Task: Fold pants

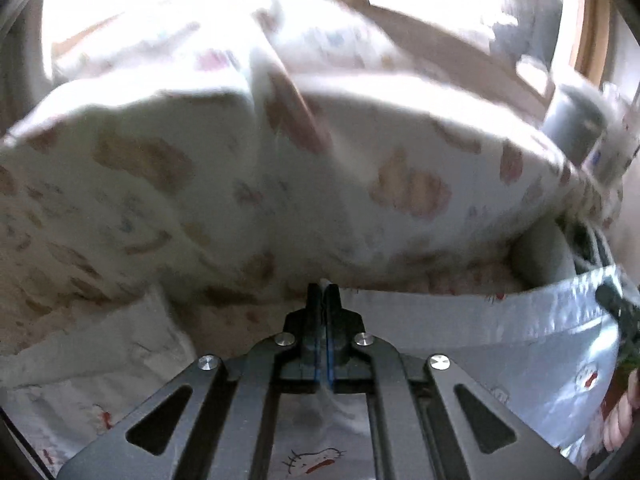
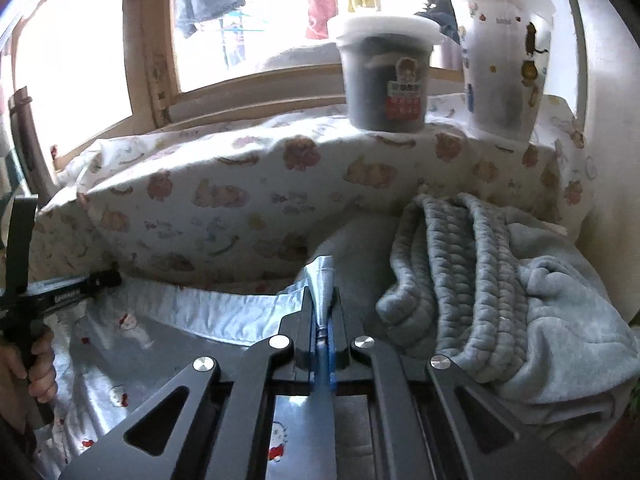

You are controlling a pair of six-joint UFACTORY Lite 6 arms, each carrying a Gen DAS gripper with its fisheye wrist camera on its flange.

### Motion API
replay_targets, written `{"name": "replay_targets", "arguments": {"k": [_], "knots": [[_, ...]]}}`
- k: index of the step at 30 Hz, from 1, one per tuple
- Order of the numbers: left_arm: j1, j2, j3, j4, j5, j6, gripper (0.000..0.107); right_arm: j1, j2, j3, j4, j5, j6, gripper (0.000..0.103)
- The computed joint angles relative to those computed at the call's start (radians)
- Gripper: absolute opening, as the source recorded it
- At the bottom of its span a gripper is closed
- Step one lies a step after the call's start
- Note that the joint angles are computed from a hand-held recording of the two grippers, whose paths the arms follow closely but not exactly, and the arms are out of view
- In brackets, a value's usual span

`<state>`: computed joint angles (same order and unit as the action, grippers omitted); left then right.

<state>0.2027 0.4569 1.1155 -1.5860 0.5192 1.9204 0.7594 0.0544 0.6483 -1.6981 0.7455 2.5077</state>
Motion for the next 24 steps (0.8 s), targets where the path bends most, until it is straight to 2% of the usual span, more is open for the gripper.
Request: {"name": "replay_targets", "arguments": {"k": [3, 6, 9, 12, 14, 16, 18, 19, 20, 21, 24], "knots": [[0.032, -0.003, 0.034, -0.043, 0.017, 0.025, 0.001, 0.031, 0.031, 0.033, 0.009, 0.03, 0.0, 0.004], [0.066, 0.014, 0.093, 0.059, 0.033, -0.052, 0.001, 0.055, 0.124, 0.101, 0.024, 0.099, 0.007, 0.004], [0.043, 0.043, 0.108, 0.056, 0.02, -0.048, 0.001, 0.031, 0.224, 0.178, 0.073, 0.108, -0.022, 0.004], [0.009, 0.061, 0.093, -0.022, -0.018, 0.048, 0.002, 0.012, 0.255, 0.191, 0.071, 0.1, -0.012, 0.004], [-0.018, 0.037, 0.042, -0.13, -0.056, 0.164, 0.009, 0.019, 0.238, 0.18, 0.078, 0.115, -0.007, 0.004], [-0.021, -0.016, -0.033, -0.277, -0.04, 0.321, 0.014, 0.019, 0.212, 0.167, 0.091, 0.109, -0.017, 0.015], [0.019, -0.101, -0.133, -0.364, 0.04, 0.447, 0.016, 0.028, 0.185, 0.152, 0.117, 0.124, -0.028, 0.048], [0.041, -0.152, -0.185, -0.396, 0.072, 0.498, 0.022, 0.038, 0.166, 0.138, 0.123, 0.14, -0.027, 0.055], [0.055, -0.192, -0.225, -0.424, 0.09, 0.532, 0.028, 0.047, 0.148, 0.123, 0.122, 0.157, -0.02, 0.057], [0.074, -0.234, -0.262, -0.433, 0.108, 0.542, 0.03, 0.058, 0.125, 0.11, 0.13, 0.17, -0.025, 0.057], [0.197, -0.332, -0.316, -0.259, 0.189, 0.442, 0.031, 0.125, 0.052, 0.082, 0.179, 0.248, -0.066, 0.058]]}}
